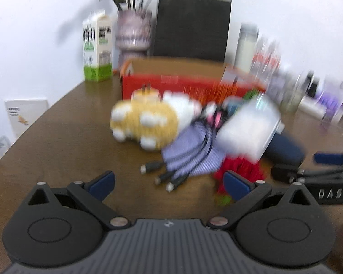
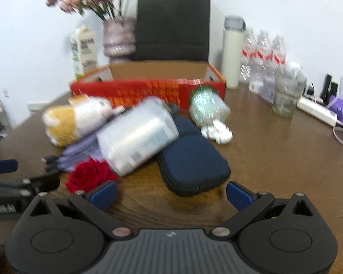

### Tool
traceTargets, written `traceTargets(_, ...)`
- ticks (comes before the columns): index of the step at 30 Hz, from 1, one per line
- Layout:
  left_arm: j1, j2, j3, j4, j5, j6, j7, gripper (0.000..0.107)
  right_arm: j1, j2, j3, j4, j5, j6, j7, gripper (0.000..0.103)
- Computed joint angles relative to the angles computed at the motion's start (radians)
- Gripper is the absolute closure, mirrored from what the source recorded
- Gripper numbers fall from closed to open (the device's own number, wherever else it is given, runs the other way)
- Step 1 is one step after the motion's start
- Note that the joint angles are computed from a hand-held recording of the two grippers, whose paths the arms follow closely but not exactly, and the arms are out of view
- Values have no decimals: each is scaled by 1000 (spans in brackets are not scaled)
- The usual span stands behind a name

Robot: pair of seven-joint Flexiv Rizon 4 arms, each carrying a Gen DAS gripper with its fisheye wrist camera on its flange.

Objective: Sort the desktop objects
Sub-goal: 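Grasp the white charger with the left tool while the right tool grasps the plastic bag, then lower the charger into the cardboard box with the left tool while the right tool drops the bag in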

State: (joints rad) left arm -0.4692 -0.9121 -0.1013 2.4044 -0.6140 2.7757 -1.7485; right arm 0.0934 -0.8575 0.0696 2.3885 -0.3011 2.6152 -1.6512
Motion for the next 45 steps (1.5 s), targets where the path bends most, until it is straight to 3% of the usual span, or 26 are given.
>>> traceTargets(4, 113, 41, 14, 25, 133, 48, -112, 4, -83, 24, 17, 2, -115, 76, 20, 1)
traceTargets(7, 152, 61, 32, -22, 117, -27, -70, 4, -99, 38, 12, -51, -137, 60, 81, 3)
traceTargets(9, 202, 78, 43, -54, 189, -109, -17, 4, -93, 40, 1, -101, -135, 17, 119, 9)
traceTargets(12, 348, 78, 25, -113, 454, -208, 4, 4, -97, 41, -9, -172, -163, -57, 169, 10)
traceTargets(15, 359, 68, 23, -160, 429, -267, 3, 4, -113, 19, -6, -247, -215, -117, 223, 10)
traceTargets(17, 400, 62, 4, -188, 472, -323, -7, 4, -116, -3, -4, -301, -232, -164, 263, 11)
traceTargets(19, 412, 61, 3, -199, 486, -355, -11, 4, -111, -23, -5, -356, -240, -220, 297, 18)
traceTargets(23, 454, 51, -12, -201, 588, -298, -40, 4, -113, -54, 2, -434, -269, -306, 340, 22)
traceTargets(24, 455, 48, -11, -209, 605, -286, -35, 4, -116, -61, 5, -452, -281, -328, 349, 25)
traceTargets(28, 372, 59, 37, -259, 464, -383, 49, 4, -147, -87, 37, -503, -342, -406, 399, 60)
traceTargets(32, 451, 42, -11, -299, 540, -460, 47, 24, -161, -95, 50, -502, -352, -392, 406, 65)
traceTargets(36, 539, 33, -63, -300, 650, -458, 2, 58, -177, -95, 57, -502, -376, -385, 424, 71)
traceTargets(39, 560, 29, -68, -305, 685, -460, -5, 58, -178, -92, 56, -500, -380, -382, 438, 74)
traceTargets(42, 574, 19, -70, -309, 692, -462, -23, 43, -179, -87, 53, -495, -386, -380, 447, 74)
traceTargets(43, 579, 16, -71, -314, 696, -471, -24, 45, -181, -85, 53, -494, -391, -383, 450, 74)
traceTargets(45, 576, 22, -67, -320, 701, -507, -9, 71, -182, -81, 52, -493, -398, -388, 456, 74)
